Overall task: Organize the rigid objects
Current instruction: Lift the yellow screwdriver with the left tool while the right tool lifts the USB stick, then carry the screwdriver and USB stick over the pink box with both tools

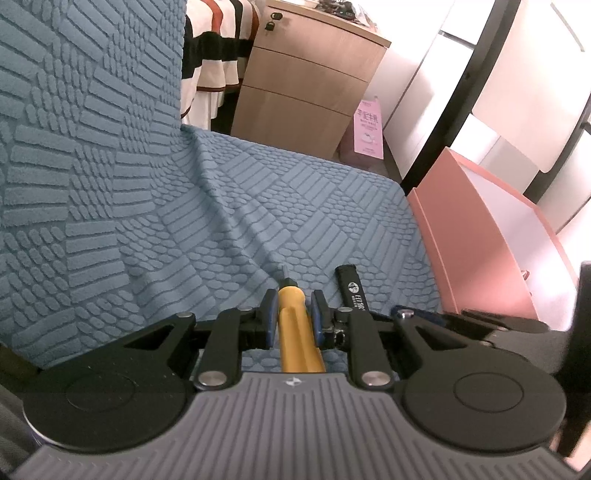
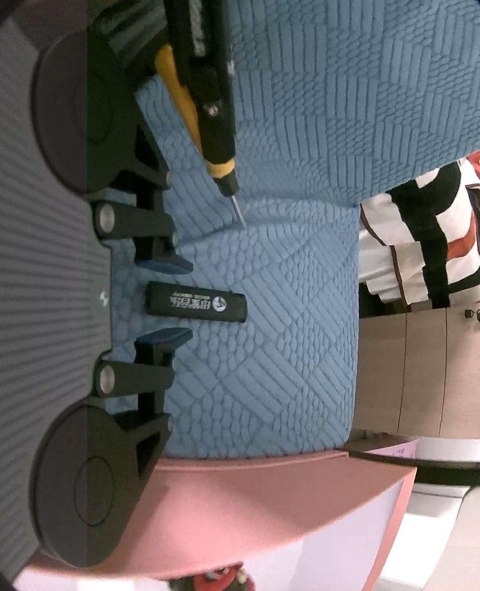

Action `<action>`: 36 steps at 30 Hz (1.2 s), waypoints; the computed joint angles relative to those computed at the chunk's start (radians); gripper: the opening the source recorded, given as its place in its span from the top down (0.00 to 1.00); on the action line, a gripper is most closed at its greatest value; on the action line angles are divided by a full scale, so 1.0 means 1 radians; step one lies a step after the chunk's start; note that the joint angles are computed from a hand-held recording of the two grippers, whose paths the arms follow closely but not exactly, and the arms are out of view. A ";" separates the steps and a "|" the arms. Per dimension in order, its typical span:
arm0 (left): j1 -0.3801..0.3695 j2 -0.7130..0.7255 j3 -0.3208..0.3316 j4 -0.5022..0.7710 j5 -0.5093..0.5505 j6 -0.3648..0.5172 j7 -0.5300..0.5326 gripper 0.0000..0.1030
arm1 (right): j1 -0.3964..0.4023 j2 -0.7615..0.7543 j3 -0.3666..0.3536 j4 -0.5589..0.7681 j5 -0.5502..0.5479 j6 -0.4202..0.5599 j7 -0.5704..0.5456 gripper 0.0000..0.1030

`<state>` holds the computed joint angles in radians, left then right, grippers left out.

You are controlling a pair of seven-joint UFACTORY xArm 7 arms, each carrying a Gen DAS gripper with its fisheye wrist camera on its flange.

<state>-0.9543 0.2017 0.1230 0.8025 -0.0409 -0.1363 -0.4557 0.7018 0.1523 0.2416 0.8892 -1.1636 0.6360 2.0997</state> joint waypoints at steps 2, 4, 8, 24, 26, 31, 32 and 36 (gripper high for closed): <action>0.004 0.001 -0.002 0.002 0.000 0.001 -0.001 0.78 | -0.003 0.025 -0.007 0.020 -0.013 -0.005 -0.020 0.67; 0.022 0.001 -0.017 0.001 0.001 0.000 -0.002 0.78 | -0.003 0.052 -0.015 0.044 -0.005 0.002 -0.042 0.67; 0.044 -0.001 -0.035 -0.001 0.001 0.000 -0.003 0.78 | 0.007 0.094 -0.034 0.077 0.032 0.023 -0.083 0.68; 0.215 -0.011 -0.212 0.005 0.002 -0.006 0.004 0.78 | 0.046 -0.054 0.016 0.007 0.073 0.134 -0.017 0.75; 0.182 -0.021 -0.180 0.005 0.000 -0.005 0.002 0.78 | 0.036 -0.093 0.036 -0.012 0.080 0.138 -0.016 0.75; 0.161 -0.056 -0.165 0.010 0.012 0.013 -0.022 0.78 | 0.003 -0.194 0.080 -0.053 0.115 0.143 -0.043 0.75; 0.134 -0.064 -0.139 0.013 0.023 0.018 -0.034 0.78 | -0.005 -0.216 0.090 -0.062 0.126 0.145 -0.052 0.75; 0.025 -0.087 -0.034 0.044 0.112 0.045 -0.116 0.78 | -0.041 -0.304 0.127 -0.092 0.175 0.159 -0.098 0.75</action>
<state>-0.9297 0.1150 0.0892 0.8462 0.0716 -0.0910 -0.5713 0.6606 -0.1515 0.3681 0.7976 -0.9886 0.7954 2.0017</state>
